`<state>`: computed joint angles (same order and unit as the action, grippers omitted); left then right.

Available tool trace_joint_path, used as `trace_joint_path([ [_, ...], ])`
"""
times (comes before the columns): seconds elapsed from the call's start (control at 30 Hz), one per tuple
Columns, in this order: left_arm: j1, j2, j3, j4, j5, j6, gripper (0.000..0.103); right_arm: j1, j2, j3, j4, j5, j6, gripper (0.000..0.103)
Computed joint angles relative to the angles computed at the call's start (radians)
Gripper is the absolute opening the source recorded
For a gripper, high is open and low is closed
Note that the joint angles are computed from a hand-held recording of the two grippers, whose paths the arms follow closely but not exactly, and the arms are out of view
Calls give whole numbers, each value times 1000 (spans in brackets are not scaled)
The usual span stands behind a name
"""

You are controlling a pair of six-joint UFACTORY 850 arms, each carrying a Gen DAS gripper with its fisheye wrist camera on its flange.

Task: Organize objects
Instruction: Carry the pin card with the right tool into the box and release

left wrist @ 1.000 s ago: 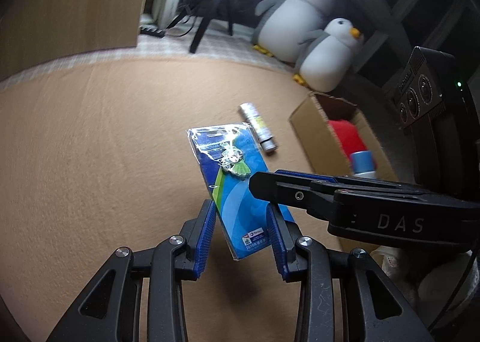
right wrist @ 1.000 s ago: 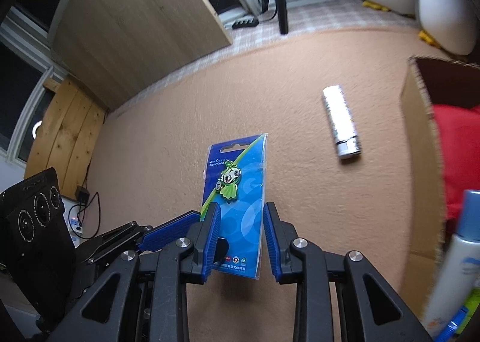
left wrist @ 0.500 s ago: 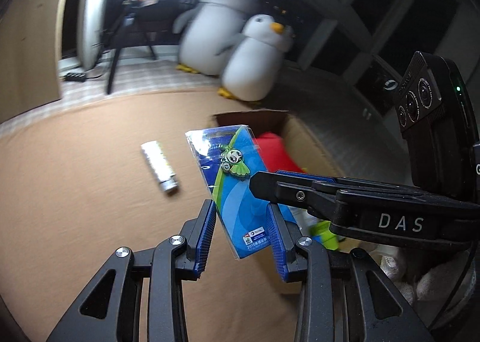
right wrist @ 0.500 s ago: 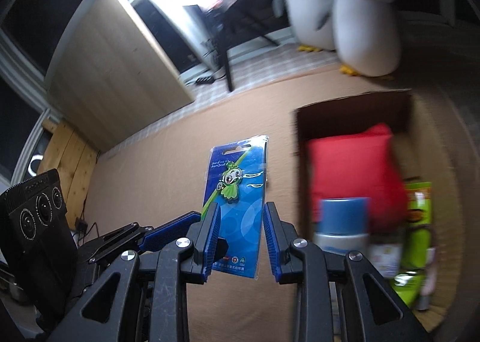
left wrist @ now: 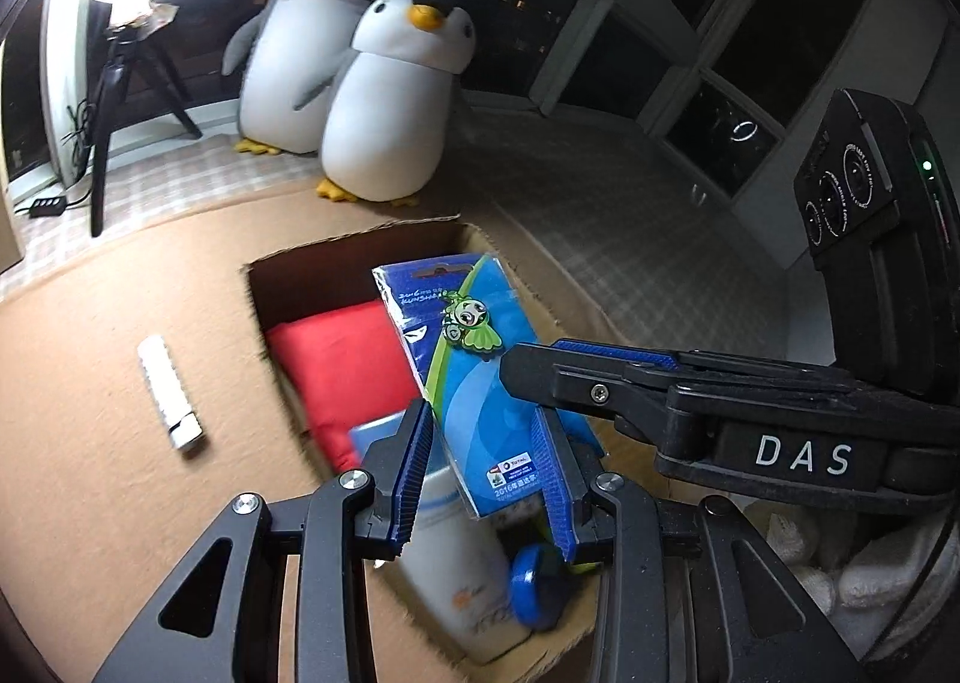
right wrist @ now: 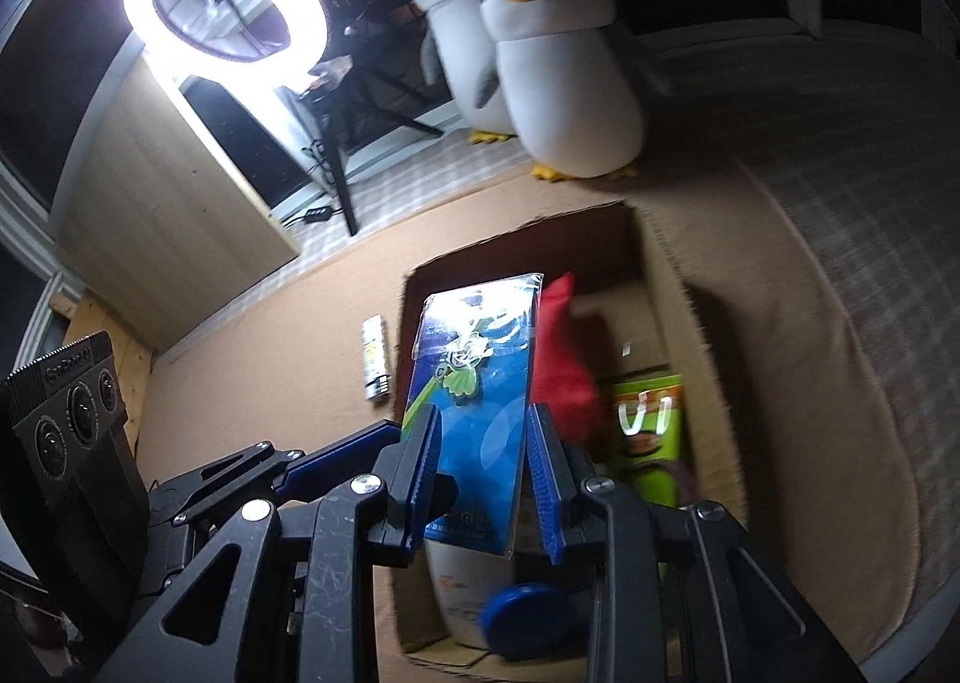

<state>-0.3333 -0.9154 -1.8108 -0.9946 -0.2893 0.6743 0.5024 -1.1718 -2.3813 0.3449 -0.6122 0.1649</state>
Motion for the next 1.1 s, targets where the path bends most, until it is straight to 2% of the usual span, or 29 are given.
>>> trace_joint_path([
  [0.13, -10, -52, -84, 116, -19, -121, 37, -15, -22, -36, -22, -20, 13, 27],
  [0.47, -22, -116, -189, 280, -48, -275, 38, -34, -80, -128, -43, -65, 28, 27],
  [0.53, -22, -123, -200, 308, -55, -305, 42, -34, -76, -122, -55, -67, 35, 27],
  [0.97, -10, -74, -121, 264, -21, -243, 44, -25, -57, -93, -95, -56, 88, 30],
  [1.1, 2, -41, -70, 239, -1, -218, 44, -14, -64, -109, -103, -61, 99, 36],
])
